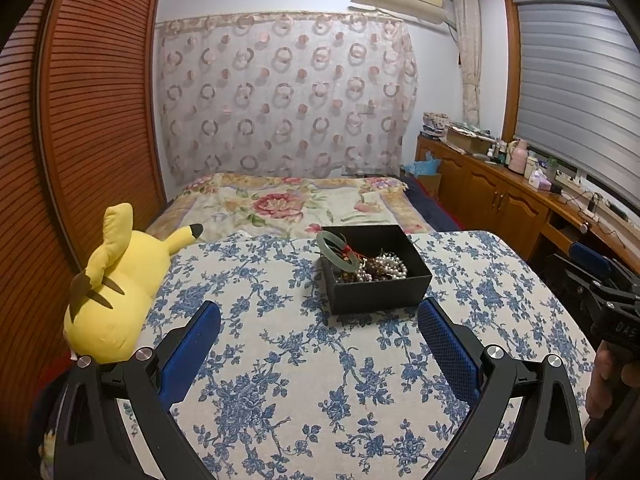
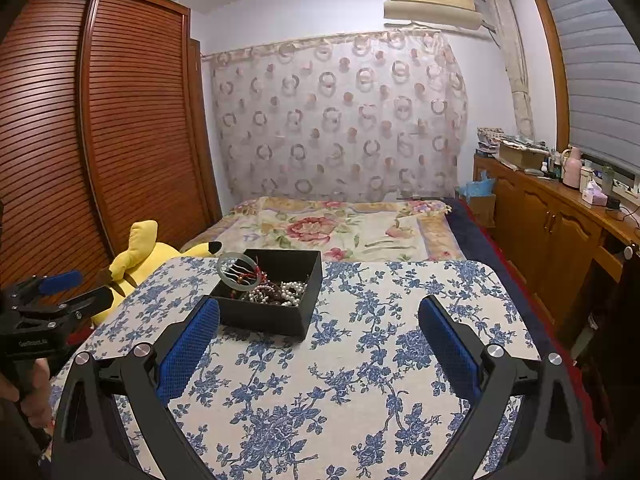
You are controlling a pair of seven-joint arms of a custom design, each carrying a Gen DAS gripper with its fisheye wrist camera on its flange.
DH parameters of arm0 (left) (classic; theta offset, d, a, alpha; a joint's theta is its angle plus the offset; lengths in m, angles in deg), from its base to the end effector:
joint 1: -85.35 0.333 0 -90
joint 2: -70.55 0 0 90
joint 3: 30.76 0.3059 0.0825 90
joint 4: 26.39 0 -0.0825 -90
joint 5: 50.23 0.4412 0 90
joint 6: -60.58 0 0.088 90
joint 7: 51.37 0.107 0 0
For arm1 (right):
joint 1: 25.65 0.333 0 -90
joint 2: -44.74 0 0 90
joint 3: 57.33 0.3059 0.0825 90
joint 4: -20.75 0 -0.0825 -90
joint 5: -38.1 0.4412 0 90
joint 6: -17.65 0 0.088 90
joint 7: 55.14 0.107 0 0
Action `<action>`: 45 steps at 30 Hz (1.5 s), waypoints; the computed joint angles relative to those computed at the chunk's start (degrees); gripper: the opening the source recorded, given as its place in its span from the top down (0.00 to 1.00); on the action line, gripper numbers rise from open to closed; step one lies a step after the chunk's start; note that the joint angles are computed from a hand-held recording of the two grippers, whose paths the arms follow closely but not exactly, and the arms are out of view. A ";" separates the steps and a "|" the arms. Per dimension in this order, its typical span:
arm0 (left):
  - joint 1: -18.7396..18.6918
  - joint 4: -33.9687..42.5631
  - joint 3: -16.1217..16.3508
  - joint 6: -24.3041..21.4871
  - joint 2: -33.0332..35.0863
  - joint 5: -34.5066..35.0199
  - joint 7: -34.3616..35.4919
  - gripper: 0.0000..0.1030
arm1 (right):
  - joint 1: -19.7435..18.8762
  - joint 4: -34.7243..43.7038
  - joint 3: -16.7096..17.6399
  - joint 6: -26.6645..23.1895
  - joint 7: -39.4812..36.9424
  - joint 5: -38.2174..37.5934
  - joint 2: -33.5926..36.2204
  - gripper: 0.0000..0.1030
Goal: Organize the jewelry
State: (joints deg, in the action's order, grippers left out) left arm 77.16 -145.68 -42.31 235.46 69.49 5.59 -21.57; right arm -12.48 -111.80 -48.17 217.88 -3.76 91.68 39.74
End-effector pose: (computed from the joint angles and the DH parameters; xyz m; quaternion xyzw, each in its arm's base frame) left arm 0.5674 -0.2728 0.4884 -0.5420 0.6811 -0.3941 0.2950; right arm 0.5489 0.1229 0.4558 -0.5893 0.5965 -0.3536 0.4146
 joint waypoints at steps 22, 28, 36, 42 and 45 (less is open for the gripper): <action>-0.34 0.27 -0.30 -0.05 -0.06 1.37 -1.79 0.08 | -0.03 0.17 0.25 -0.15 -0.70 1.04 -0.18 0.02; -0.32 0.25 -0.20 0.40 -0.02 2.09 -2.57 0.08 | -0.15 0.27 0.43 0.01 -1.34 1.49 -0.14 0.02; -0.15 0.25 -0.19 0.59 -0.05 2.83 -3.31 0.08 | 0.30 0.36 0.18 0.25 -2.04 2.37 -0.19 0.02; -0.05 0.38 -0.07 0.58 -0.21 3.68 -3.89 0.08 | 0.41 0.21 0.07 0.30 -1.74 2.07 -0.23 0.02; -0.01 0.39 -0.16 0.52 -0.18 3.29 -3.49 0.08 | 0.38 0.13 0.05 0.29 -1.38 1.75 -0.26 0.02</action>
